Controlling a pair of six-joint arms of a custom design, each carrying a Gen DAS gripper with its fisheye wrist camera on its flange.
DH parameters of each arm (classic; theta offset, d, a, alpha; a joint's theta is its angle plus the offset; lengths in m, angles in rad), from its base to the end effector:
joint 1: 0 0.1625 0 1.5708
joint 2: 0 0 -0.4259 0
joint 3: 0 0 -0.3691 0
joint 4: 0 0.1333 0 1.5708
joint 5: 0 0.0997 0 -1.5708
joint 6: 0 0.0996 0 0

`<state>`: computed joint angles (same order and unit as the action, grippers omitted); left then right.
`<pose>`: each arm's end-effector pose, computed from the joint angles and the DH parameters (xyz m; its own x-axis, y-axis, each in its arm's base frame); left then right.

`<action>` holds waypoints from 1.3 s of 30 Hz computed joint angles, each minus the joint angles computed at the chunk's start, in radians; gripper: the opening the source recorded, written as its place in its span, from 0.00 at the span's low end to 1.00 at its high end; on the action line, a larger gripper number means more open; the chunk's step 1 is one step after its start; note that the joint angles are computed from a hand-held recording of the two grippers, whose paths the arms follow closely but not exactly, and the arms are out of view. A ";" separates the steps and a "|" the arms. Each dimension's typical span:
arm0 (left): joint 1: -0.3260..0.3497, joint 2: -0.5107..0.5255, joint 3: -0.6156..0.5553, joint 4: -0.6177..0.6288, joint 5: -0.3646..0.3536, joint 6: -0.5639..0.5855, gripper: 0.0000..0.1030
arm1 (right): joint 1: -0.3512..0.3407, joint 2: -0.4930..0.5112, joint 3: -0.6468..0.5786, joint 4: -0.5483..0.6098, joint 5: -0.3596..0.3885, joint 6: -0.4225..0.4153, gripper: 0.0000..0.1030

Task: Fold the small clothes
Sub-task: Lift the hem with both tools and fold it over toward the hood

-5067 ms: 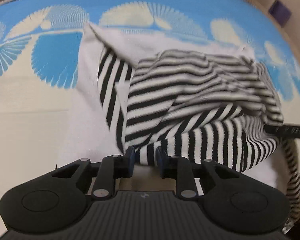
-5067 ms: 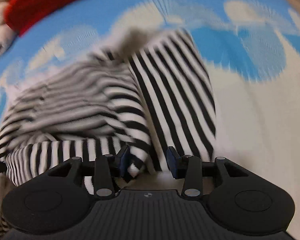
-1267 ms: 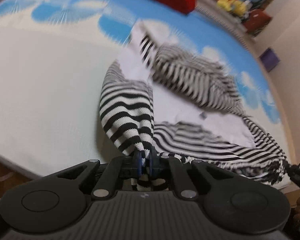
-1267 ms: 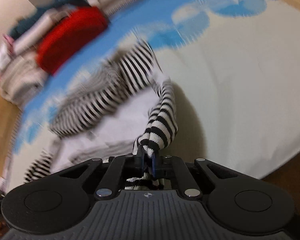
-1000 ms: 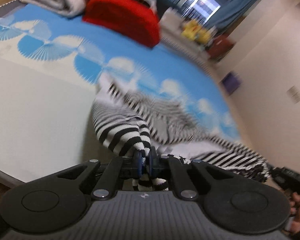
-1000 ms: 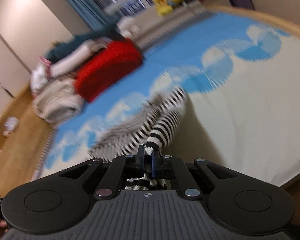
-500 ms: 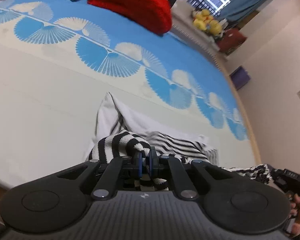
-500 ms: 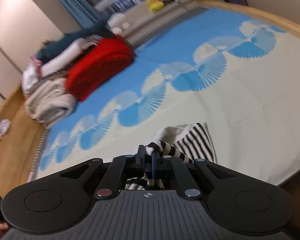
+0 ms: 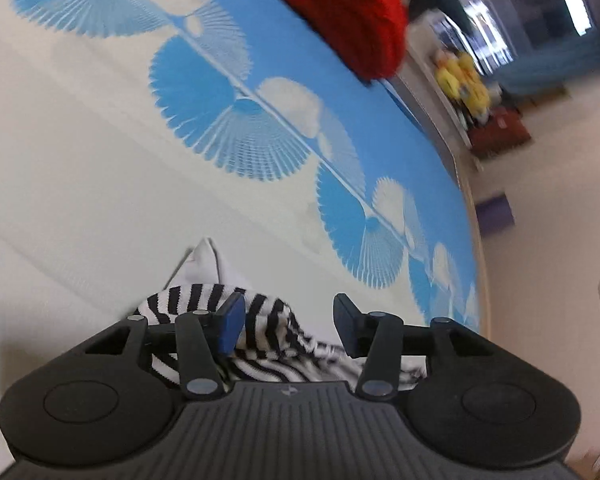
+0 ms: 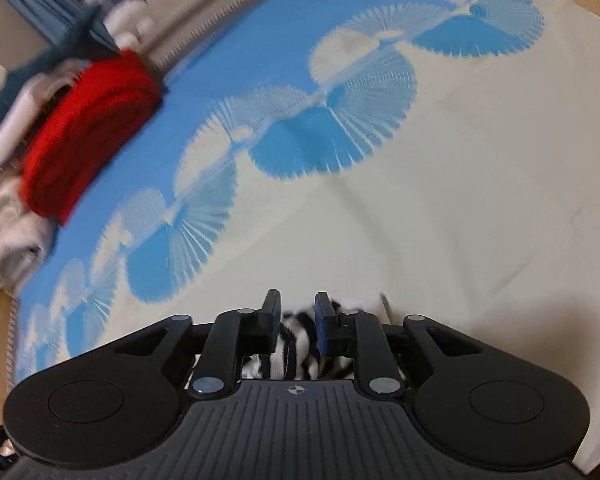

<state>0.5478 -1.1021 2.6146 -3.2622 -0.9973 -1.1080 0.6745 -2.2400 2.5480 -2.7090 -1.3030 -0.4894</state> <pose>-0.1815 -0.3302 0.1094 -0.9838 -0.1609 -0.0791 -0.0902 0.8255 -0.5572 -0.0766 -0.2656 0.3934 -0.9139 0.3590 0.1894 0.1103 0.6686 -0.7354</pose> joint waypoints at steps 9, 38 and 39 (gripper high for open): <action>-0.123 0.077 -0.067 0.360 0.112 0.190 0.69 | -0.021 -0.050 0.013 0.106 -0.002 -0.292 0.38; -0.102 0.207 -0.165 0.396 0.364 0.263 0.01 | 0.259 0.374 0.168 -0.723 -0.193 -0.758 0.06; -0.104 0.210 -0.162 0.382 0.385 0.264 0.01 | 0.274 0.408 0.163 -0.774 -0.204 -0.731 0.05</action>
<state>0.4439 -0.8922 2.4525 -2.8805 -0.6124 -0.8440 0.9489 -1.8318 2.7106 -3.4831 -1.5067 -1.2207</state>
